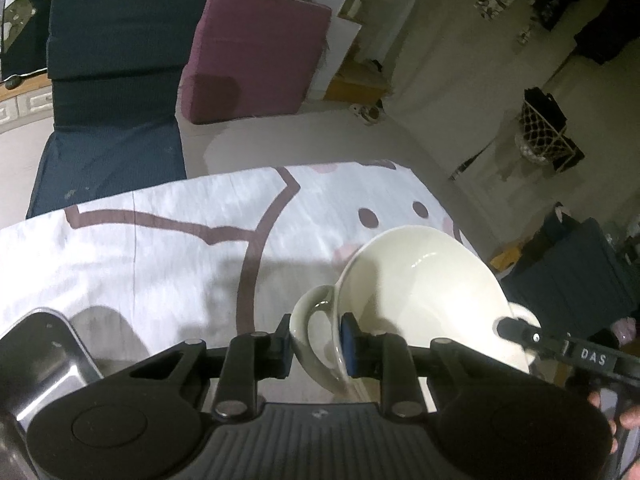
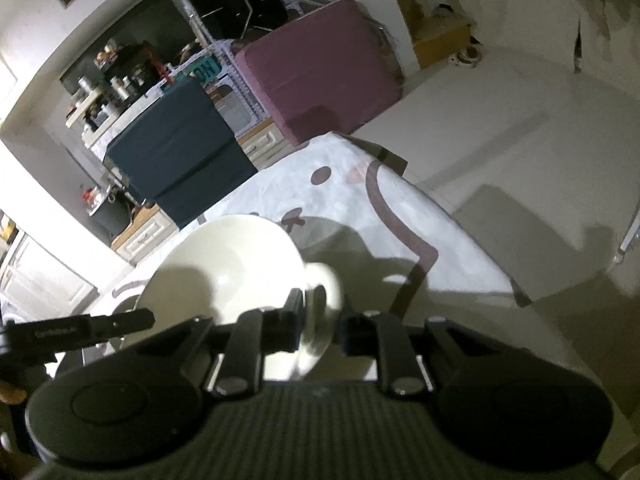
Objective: Organize plates and bowls
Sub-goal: 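Close the left gripper on the cream bowl's rim, then lift the cream bowl with the left gripper and carry it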
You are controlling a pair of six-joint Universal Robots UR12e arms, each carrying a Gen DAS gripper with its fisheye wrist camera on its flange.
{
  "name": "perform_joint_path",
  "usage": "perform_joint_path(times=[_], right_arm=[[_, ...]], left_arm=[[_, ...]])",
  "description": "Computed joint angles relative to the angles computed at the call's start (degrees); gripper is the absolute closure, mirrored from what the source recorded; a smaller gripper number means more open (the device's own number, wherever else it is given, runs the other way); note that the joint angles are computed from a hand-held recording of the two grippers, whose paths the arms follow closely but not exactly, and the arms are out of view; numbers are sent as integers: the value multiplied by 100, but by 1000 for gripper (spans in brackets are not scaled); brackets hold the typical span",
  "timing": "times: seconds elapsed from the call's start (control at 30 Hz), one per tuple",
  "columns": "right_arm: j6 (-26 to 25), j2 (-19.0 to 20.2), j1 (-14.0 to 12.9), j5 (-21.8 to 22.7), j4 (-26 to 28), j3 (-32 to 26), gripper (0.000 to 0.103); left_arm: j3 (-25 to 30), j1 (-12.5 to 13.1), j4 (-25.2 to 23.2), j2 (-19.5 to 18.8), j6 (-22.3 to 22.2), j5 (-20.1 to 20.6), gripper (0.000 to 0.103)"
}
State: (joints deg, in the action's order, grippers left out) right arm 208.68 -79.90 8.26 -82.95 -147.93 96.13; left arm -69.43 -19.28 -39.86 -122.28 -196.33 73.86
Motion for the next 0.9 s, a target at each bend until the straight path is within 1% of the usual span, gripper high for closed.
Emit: perform_joint_path(times=[0.17,0.27,0.43,0.6,0.73,0.9], right_arm=[[-349,-10,-4,49,76,-23,81],[-353,0,-2,59,92,-39,81],[-481,32,69,-144,155,-111,80],[-712,31,138,-299,191,-165,80],[-810,7,185,-358,131,-202,80],[-840,-89,264,-408,-7,-267,80]], left_arm=[[-96,24,-73,74,15,-129,77],[-105,9,-49,76,-36,-78,77],[-179,-5,0,117,-128,-25,77],[-278,-12,9,227,-343,23,77],[-364,-18,110,386,-399,104,77],[-562,-32,258,705,-518,276,77]])
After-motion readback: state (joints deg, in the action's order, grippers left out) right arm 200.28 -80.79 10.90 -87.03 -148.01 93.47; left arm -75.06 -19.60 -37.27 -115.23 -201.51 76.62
